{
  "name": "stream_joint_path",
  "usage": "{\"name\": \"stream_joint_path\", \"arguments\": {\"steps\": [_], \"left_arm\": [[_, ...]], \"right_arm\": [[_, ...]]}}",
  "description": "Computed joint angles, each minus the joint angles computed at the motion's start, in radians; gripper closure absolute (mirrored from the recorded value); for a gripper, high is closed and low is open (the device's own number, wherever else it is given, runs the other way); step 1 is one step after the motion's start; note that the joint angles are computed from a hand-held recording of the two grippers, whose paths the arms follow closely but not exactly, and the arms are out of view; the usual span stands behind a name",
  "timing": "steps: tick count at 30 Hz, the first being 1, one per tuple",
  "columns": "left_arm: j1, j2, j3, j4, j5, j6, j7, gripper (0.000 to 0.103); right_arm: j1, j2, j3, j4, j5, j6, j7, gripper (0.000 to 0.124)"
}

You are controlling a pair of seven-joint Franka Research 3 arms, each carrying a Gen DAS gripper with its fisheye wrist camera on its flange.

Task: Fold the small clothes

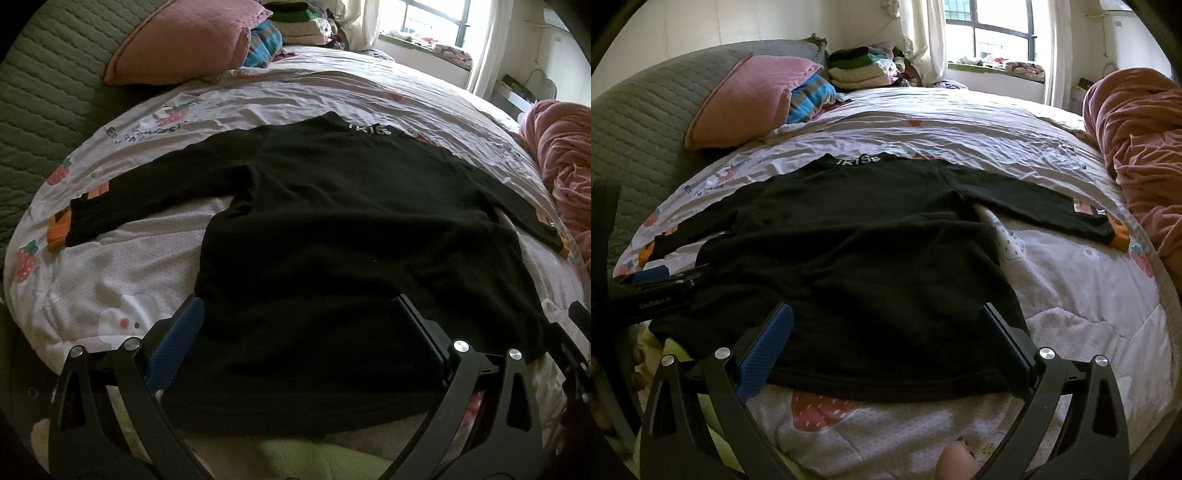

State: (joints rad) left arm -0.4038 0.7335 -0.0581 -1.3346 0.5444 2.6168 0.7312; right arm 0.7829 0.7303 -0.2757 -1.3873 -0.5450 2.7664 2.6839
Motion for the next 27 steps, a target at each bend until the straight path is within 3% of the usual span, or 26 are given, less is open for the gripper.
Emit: {"name": "stream_joint_path", "arguments": {"steps": [27], "left_arm": [[0.011, -0.024, 0.000, -0.034, 0.000, 0.026, 0.009, 0.009]], "right_arm": [[0.003, 0.019, -0.001, 0.030, 0.004, -0.008, -0.016, 0.025]]}}
